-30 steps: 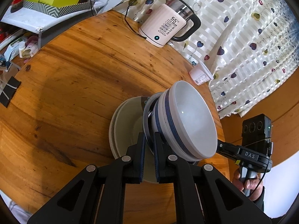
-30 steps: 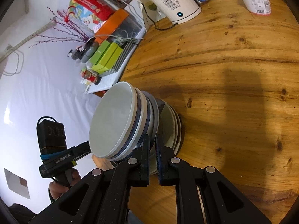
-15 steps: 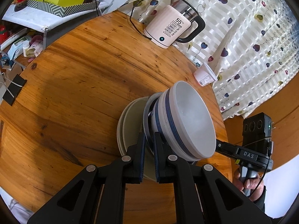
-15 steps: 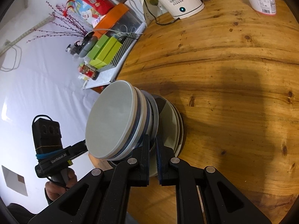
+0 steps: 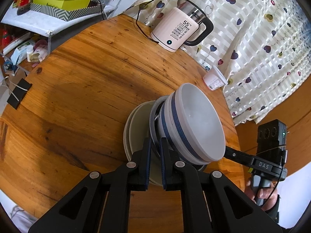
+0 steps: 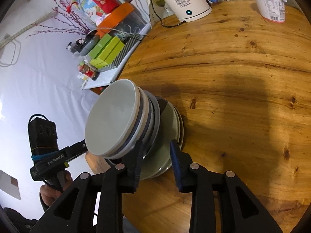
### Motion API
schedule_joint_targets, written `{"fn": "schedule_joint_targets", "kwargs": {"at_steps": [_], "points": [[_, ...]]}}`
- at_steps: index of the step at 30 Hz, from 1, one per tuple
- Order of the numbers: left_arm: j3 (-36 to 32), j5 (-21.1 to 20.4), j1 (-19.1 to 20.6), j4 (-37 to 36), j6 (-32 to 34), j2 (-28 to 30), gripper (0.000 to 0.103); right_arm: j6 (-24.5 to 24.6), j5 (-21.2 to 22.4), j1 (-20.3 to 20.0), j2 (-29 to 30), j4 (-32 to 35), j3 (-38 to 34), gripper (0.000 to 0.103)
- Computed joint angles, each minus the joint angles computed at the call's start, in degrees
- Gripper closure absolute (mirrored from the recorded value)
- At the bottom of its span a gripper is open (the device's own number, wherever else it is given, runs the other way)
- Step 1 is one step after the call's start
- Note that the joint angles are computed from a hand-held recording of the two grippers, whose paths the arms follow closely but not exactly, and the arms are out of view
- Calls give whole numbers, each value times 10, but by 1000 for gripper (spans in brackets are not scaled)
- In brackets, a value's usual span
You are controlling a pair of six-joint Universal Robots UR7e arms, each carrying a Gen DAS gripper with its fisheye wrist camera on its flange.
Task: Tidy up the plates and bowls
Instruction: 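Lower the steel bowl stack onto the beige plate stack with the right tool, then open the right tool and withdraw it from the bowl stack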
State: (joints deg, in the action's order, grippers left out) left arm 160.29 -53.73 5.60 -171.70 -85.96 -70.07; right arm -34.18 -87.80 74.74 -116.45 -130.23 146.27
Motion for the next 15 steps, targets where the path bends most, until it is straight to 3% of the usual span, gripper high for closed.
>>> {"fn": "schedule_joint_targets", "kwargs": {"at_steps": [5, 9, 12, 15], "points": [[-14, 9, -28, 88, -27, -25, 92, -17, -2, -2, -45, 20, 9, 69], [-27, 17, -57, 166, -55, -43, 92, -25, -9, 12, -81, 30, 16, 57], [-41, 21, -76, 221, -72, -50, 92, -25, -19, 28, -101, 32, 21, 41], [-53, 21, -91, 257, -85, -50, 88, -22, -31, 45, -117, 30, 25, 38]]}}
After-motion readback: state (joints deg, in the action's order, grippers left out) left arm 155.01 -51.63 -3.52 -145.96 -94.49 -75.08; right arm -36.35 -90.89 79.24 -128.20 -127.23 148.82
